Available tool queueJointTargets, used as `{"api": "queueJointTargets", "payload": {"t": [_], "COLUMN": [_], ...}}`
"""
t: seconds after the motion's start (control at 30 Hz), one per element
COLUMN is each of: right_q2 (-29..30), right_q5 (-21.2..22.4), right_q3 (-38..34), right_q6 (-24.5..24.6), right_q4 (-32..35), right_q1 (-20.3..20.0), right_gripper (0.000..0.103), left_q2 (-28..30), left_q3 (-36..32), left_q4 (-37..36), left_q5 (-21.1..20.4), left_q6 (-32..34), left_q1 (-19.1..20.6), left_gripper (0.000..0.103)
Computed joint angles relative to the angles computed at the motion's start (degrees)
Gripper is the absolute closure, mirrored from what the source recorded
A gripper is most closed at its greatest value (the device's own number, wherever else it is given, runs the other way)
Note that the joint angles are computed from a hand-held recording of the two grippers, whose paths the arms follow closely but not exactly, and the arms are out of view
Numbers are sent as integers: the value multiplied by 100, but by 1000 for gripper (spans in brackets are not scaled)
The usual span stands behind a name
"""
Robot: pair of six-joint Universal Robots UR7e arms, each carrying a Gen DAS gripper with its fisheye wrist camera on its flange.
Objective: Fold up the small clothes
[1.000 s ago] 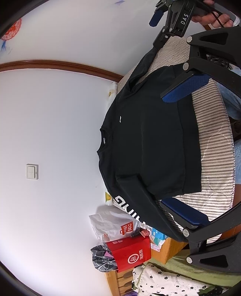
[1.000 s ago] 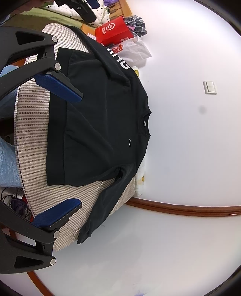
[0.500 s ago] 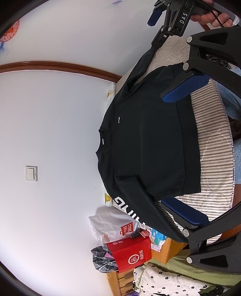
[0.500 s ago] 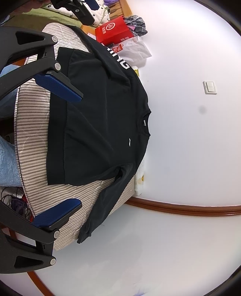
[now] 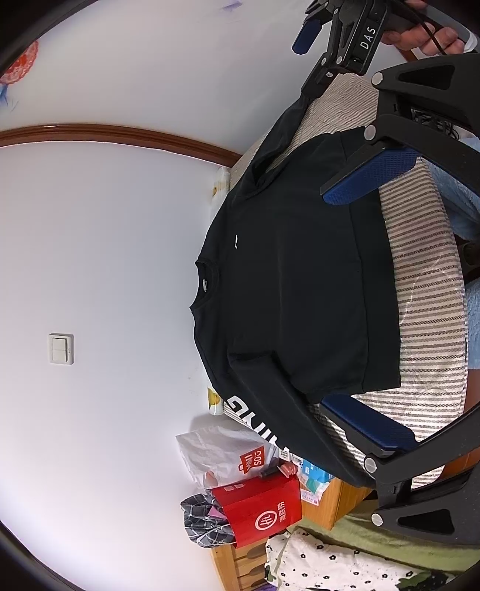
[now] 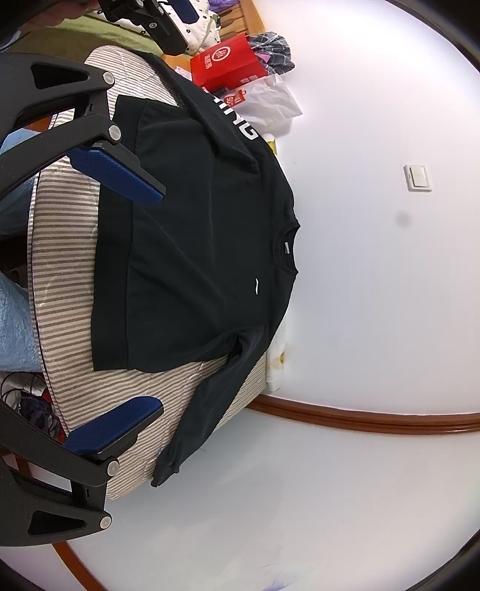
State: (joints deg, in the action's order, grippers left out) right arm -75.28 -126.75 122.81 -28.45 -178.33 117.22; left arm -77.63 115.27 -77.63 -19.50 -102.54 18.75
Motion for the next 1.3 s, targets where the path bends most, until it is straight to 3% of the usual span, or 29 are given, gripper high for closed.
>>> {"api": "queueJointTargets", "payload": {"t": [0.3, 0.6, 0.67, 0.77, 0.9, 1.03, 1.13, 1.3], "right_q2": [112, 289, 344, 469, 728, 1025, 1247, 1589], "right_q5": [-98, -155, -131, -69, -26, -28, -29, -117], "right_q3": [-20, -60, -58, -52, -60, -113, -186, -428], "right_q6": [12, 0, 1, -44, -221, -368, -413, -405], "right_q4": [-25, -109, -159, -276, -546, -802, -1002, -1024], "right_q1": [-43, -176, -231, -353, -541, -727, -876, -1067], "right_gripper": [0, 0, 0, 0, 0, 0, 0, 0], "left_q2": [139, 235, 200, 91, -1, -168, -454, -1012], "left_q3": [-85, 63, 194, 581, 914, 1110, 1473, 1919], "left_q4": [233, -279, -722, -2117, -3242, -3716, -4686, -5153], "left_q5": [9, 132, 114, 105, 16, -90, -208, -181], "left_q6": [-246, 211, 493, 1462, 2041, 2284, 2631, 2360], "left_q1": [118, 423, 550, 749, 1078, 1462, 1767, 2141], "left_gripper": [0, 0, 0, 0, 0, 0, 0, 1]}}
